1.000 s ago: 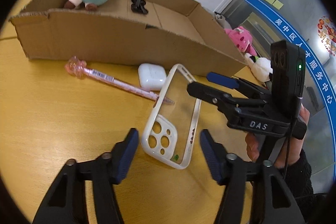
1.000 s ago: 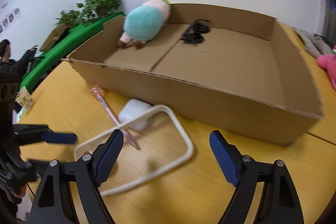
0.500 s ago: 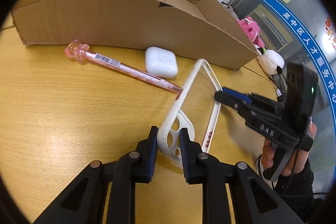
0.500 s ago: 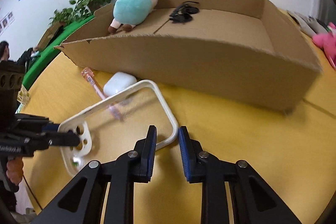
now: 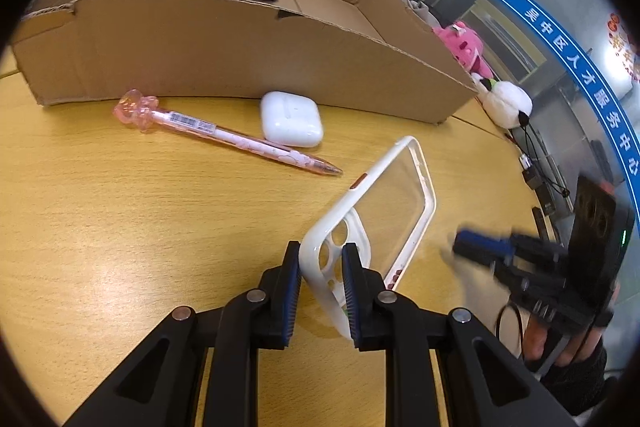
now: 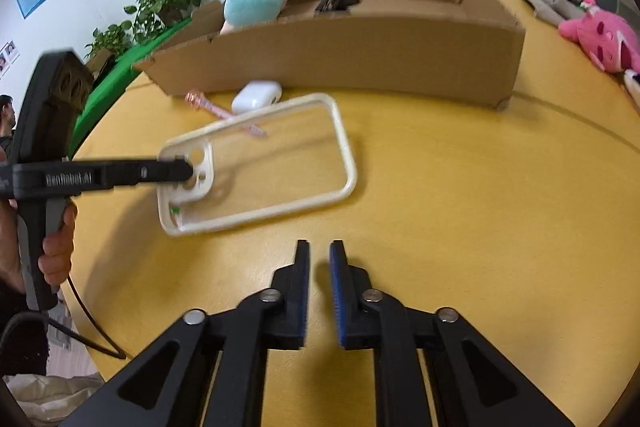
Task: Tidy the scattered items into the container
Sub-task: 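Close the right gripper on the rim of the clear phone case, then carry the phone case with the right gripper into the box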
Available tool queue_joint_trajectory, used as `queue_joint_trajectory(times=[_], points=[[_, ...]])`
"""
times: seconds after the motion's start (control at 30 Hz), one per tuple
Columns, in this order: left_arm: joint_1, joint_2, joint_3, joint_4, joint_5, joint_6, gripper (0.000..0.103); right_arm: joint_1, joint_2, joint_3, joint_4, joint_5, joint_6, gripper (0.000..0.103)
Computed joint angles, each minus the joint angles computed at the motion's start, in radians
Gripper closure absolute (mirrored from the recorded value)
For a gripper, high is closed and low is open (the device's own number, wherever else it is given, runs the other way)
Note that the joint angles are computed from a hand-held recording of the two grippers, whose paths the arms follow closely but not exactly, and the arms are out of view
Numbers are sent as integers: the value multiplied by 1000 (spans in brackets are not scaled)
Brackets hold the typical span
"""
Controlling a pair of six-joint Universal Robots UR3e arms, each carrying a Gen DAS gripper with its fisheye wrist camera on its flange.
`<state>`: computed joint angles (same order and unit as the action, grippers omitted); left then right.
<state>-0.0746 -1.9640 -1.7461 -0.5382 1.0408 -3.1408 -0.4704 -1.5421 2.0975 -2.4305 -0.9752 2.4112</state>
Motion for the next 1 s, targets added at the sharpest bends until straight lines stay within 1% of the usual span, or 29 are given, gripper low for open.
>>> queue_joint_trajectory(times=[0.03,0.07,0.1,0.17,0.2,0.23,0.27,0.3,0.33,0.4,0.5,0.57,0.63,0.7,0.77,0.9,1.0], points=[[-3,-1,4,-5,-2,8,85,7,19,-23,-18,-1,14,67],[-8,-3,8,-11,-4,16,85,24,54,-63,-42,-3,29,52],[-13,-3,11,-15,-5,21,85,42,89,-99,-66,-10,41,48],[-19,0,13,-20,-1,25,86,86,173,-172,-119,-49,62,48],[-21,4,12,-23,1,28,86,106,217,-211,-134,-72,71,52],[-18,11,4,-24,0,33,85,121,256,-248,-135,-93,77,60],[-17,15,1,-27,0,34,84,132,292,-285,-117,-102,74,83],[-15,16,-3,-28,2,32,84,133,311,-304,-93,-90,63,92],[-13,18,-6,-28,5,31,84,133,314,-302,-89,-83,56,93],[-8,19,-13,-18,16,22,84,146,291,-260,-128,-109,49,96],[11,18,-27,-4,4,6,84,130,235,-183,-135,-119,45,97],[12,9,-22,-4,14,-3,84,101,178,-106,-134,-105,46,97],[6,0,-12,-2,43,-14,84,80,123,-41,-143,-105,55,97],[12,-7,-8,1,31,-19,84,62,83,-2,-130,-95,65,96],[3,-15,6,-2,44,-16,84,51,46,32,-120,-91,73,96],[-29,-22,36,-18,91,2,88,59,33,36,-121,-104,87,95],[-25,-24,37,-24,84,4,91,74,65,0,-138,-123,109,94]])
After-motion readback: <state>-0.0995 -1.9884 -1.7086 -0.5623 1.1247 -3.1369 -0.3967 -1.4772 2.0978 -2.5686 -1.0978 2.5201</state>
